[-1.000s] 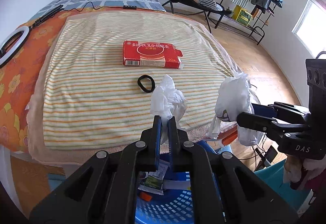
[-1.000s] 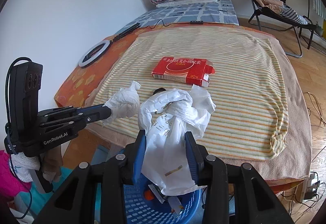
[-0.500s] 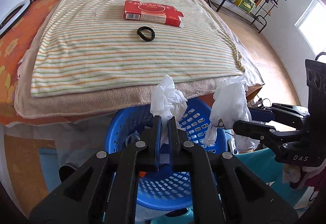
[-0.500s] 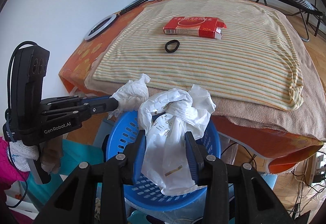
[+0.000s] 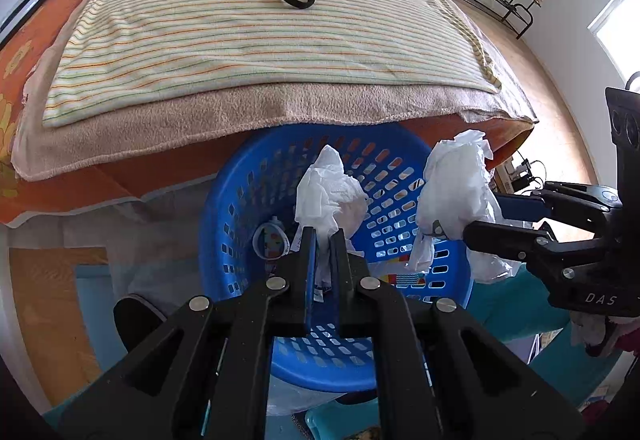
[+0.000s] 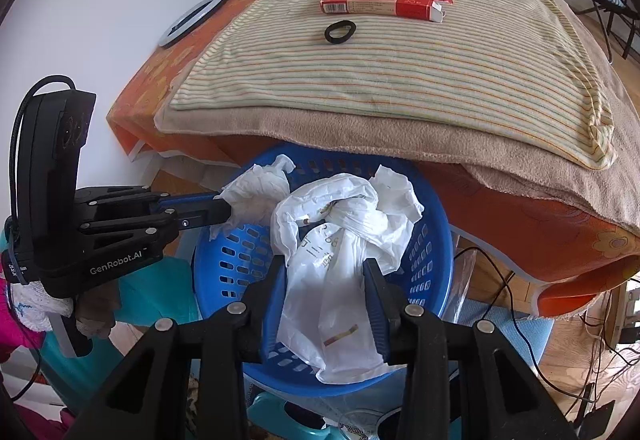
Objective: Collect trash
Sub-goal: 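Open both grippers to drop the tissue and plastic bag into the basket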
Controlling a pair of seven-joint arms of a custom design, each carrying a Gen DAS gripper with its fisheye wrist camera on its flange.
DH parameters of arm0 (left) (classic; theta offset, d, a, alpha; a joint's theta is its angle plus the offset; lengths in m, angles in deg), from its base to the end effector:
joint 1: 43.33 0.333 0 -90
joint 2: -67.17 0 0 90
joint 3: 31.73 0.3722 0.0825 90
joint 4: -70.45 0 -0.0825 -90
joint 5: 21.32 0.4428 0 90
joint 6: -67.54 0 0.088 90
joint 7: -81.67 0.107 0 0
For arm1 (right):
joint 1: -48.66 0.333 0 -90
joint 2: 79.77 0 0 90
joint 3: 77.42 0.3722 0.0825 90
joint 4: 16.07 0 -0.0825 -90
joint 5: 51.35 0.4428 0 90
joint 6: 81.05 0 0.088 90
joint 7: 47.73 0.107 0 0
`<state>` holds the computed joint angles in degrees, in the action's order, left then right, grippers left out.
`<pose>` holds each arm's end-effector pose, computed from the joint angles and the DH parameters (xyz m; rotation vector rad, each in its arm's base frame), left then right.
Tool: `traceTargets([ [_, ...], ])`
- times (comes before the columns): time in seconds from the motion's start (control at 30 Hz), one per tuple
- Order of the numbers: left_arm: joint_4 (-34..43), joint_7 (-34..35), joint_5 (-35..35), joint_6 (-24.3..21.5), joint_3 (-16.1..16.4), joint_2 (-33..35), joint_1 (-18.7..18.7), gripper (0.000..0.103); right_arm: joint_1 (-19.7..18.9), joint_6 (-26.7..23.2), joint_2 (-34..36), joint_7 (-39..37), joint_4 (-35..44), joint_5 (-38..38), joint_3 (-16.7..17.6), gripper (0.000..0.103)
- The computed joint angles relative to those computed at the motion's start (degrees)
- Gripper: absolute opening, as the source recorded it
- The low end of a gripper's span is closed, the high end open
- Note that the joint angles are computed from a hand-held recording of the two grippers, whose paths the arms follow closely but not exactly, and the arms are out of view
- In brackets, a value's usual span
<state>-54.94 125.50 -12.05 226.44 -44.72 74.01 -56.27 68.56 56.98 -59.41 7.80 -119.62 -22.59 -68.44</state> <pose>0.5698 -0.2817 0.4018 -2.2883 1.8254 -0.6752 0.6445 0.3469 0.3960 -2.4393 1.0575 0.1541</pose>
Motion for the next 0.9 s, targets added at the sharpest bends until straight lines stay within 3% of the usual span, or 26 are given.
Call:
traceTargets([
  [0.6, 0.94, 3.01, -3.54, -3.30, -0.83, 2.30, 0.08, 0.005, 0.57, -1.40, 1.37, 2.63, -0.08, -2.82, -0.54, 0.041],
  [0.9, 1.18, 3.33, -5.60, -5.14, -0.97, 2.79, 0.46, 0.006, 1.01, -0.87, 1.58, 3.78, -0.11, -4.54, -0.81, 0.051],
])
